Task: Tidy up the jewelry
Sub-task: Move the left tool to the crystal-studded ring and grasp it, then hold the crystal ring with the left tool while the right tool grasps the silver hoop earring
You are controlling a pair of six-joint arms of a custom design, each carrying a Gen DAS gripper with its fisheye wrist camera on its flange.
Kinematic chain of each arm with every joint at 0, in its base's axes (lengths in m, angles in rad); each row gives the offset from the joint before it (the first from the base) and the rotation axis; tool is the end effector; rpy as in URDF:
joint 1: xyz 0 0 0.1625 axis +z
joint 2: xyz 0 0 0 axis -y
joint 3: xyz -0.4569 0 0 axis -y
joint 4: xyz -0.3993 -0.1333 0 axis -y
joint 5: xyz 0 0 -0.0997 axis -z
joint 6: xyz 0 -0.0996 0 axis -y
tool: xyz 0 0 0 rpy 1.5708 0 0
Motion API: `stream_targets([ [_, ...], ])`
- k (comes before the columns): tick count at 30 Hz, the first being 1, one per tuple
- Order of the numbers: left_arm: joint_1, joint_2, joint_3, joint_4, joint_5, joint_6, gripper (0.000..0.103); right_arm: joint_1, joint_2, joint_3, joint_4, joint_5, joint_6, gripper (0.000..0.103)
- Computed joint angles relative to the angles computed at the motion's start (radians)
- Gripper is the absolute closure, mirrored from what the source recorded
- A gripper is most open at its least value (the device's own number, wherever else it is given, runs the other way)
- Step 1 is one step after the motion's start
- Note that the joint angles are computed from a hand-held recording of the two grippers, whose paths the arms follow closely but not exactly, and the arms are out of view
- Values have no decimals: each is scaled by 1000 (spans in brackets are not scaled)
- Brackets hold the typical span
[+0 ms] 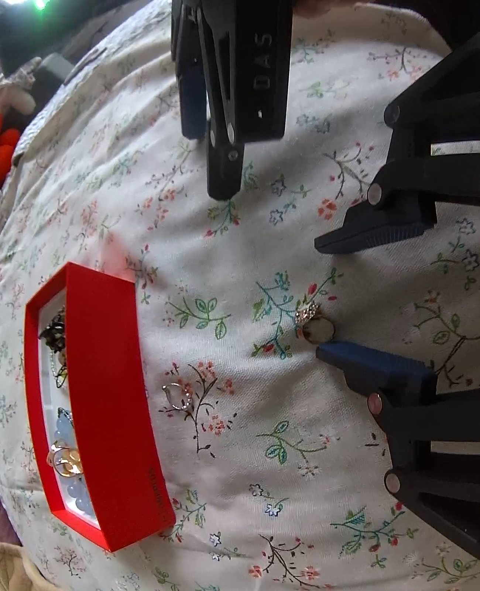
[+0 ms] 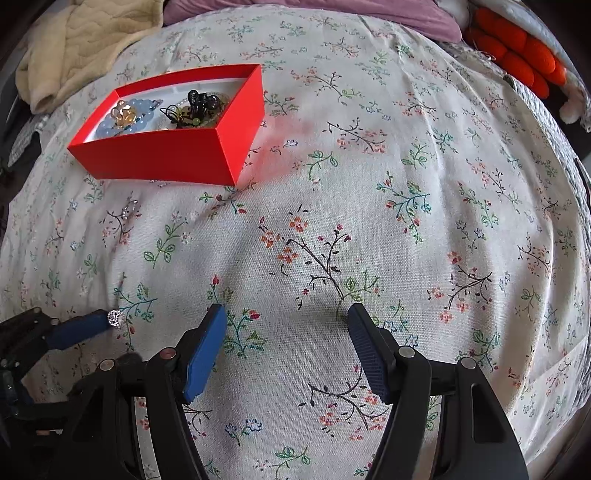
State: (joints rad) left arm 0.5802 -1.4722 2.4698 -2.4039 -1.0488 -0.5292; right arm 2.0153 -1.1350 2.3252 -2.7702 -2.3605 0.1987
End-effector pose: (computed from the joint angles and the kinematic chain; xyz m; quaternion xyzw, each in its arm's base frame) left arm -0.1889 -0.3426 0.1802 0.2408 0.9325 -0.1196 0.2411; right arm 0.2464 -0.3717 0.1368 0.1114 -0.9163 0.1256 0.3636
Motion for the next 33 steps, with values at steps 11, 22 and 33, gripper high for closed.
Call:
stream_targets([
  [11, 10, 11, 11, -34, 40, 46, 84, -2, -2, 0, 3, 2, 2, 32],
  [22, -6, -17, 11, 4, 51, 60, 94, 6, 1, -9, 6, 1, 23, 32],
  [33, -10, -131, 3, 116, 98, 28, 94, 25, 47, -40, 3, 14, 16, 32],
])
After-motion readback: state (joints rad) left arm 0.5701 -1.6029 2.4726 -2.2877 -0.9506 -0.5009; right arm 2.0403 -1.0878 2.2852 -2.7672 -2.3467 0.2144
